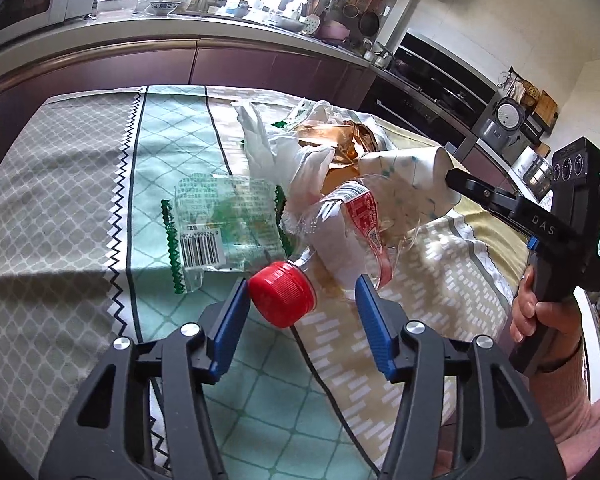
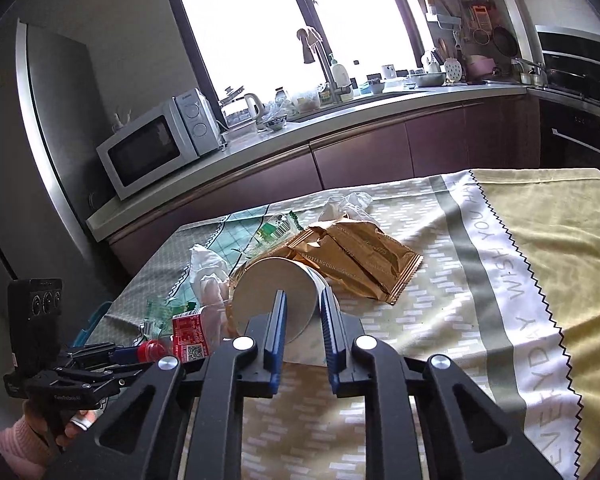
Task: Collect trash
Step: 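Grasp the red-capped bottle with the left gripper while the right grasps the paper cup, then lift the bottle with the left gripper while the right lifts the paper cup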
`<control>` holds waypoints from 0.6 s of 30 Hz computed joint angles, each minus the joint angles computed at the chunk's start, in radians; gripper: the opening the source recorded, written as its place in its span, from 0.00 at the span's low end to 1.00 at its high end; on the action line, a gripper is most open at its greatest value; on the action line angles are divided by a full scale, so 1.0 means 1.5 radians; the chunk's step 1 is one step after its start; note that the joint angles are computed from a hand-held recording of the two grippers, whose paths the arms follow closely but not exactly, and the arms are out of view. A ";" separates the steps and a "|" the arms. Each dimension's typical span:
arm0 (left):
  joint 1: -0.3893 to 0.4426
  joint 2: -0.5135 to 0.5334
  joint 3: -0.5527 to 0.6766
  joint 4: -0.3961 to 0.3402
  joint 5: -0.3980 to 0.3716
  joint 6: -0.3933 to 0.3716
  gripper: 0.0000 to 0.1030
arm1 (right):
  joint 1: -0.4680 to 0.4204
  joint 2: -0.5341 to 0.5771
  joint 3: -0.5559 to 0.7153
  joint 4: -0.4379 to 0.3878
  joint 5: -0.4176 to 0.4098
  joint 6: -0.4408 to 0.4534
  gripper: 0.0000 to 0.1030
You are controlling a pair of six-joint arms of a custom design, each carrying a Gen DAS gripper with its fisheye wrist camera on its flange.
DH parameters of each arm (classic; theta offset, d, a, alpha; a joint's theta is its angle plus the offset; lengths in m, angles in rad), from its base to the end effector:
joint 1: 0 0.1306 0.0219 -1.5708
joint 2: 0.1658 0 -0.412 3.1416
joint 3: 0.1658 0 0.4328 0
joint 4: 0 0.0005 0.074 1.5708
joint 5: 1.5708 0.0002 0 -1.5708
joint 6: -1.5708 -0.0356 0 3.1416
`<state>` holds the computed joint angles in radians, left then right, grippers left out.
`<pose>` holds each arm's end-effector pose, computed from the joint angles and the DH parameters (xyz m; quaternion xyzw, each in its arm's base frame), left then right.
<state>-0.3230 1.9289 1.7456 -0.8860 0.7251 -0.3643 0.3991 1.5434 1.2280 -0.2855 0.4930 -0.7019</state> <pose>0.6578 -0.2456 0.3201 0.3880 0.8231 -0.3387 0.2390 0.5384 0.2082 0.3447 0.2419 0.8310 0.0525 0.4982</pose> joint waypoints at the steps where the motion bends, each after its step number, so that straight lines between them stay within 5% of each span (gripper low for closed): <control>1: 0.002 0.001 0.002 -0.004 0.004 0.003 0.46 | 0.001 -0.001 -0.001 0.000 0.001 0.000 0.14; 6: 0.009 -0.006 -0.001 -0.011 0.028 0.008 0.34 | 0.001 -0.009 -0.010 0.012 -0.007 -0.003 0.07; 18: 0.000 -0.015 -0.019 -0.018 0.021 -0.019 0.38 | -0.001 -0.011 -0.025 0.036 -0.032 -0.022 0.07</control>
<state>-0.3235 1.9059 1.7171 -0.9127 0.7573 -0.3925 0.3973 1.5262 1.1904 -0.2320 0.4446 -0.7350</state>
